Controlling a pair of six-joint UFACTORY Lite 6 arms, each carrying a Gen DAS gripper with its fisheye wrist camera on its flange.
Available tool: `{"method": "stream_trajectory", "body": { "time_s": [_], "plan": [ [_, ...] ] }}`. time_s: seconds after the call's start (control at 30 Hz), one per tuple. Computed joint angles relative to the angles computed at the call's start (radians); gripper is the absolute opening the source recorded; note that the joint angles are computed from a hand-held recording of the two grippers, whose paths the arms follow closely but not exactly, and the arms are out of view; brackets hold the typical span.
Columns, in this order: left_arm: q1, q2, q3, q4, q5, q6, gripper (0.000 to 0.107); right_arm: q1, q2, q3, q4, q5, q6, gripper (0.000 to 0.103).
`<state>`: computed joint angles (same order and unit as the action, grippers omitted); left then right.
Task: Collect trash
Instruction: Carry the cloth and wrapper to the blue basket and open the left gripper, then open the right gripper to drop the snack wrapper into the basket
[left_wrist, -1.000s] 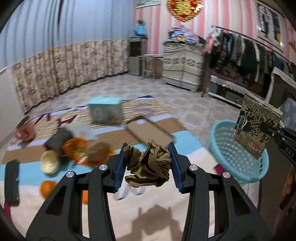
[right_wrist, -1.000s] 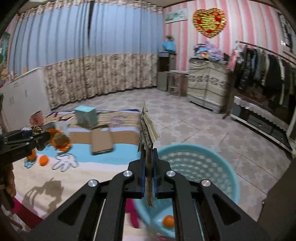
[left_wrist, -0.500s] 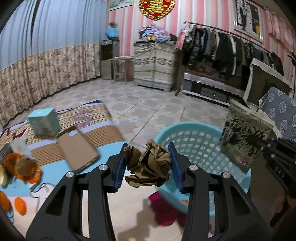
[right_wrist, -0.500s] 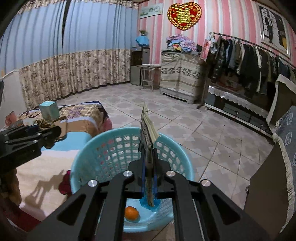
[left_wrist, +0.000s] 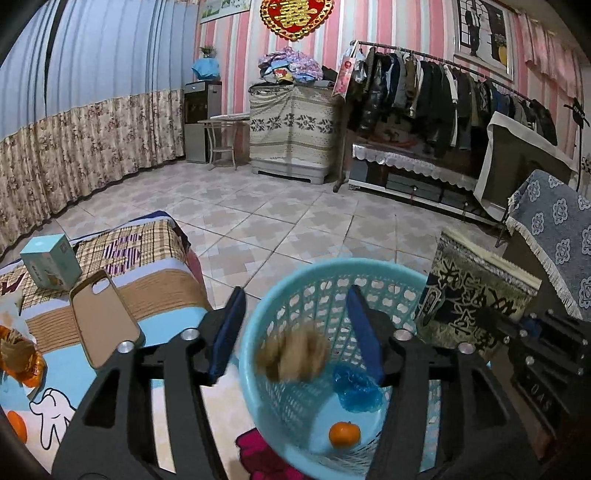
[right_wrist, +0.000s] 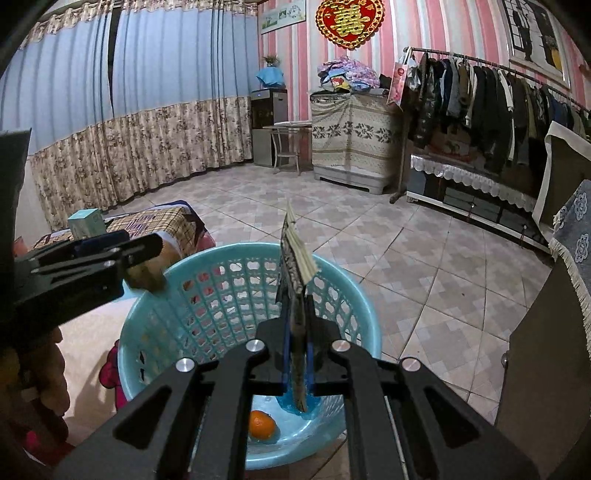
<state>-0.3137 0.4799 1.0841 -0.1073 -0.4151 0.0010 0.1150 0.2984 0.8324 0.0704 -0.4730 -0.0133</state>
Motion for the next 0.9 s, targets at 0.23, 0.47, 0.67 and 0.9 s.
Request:
{"method": "stream_trajectory", "body": {
  "time_s": [0.23,0.47,0.67,0.9],
  "plan": [
    [0.021,-0.079,-0.088,-0.101,-0.043,0.112,0.084,0.009,0.022,-0.009,0.001,-0.02,0.007,0.007],
    [0.108,-0.204,-0.232,-0.103,-0.07,0.133,0.096,0.048,0.087,0.044,0.036,-0.024,0.022,0.007],
    [0.213,-0.305,-0.326,-0.024,-0.06,0.084,0.097,0.095,0.137,0.106,0.14,-0.013,-0.052,0.008],
    [0.381,-0.389,-0.413,0.161,-0.051,-0.056,0.097,0.13,0.208,0.188,0.354,-0.017,-0.216,0.071]
  ]
}}
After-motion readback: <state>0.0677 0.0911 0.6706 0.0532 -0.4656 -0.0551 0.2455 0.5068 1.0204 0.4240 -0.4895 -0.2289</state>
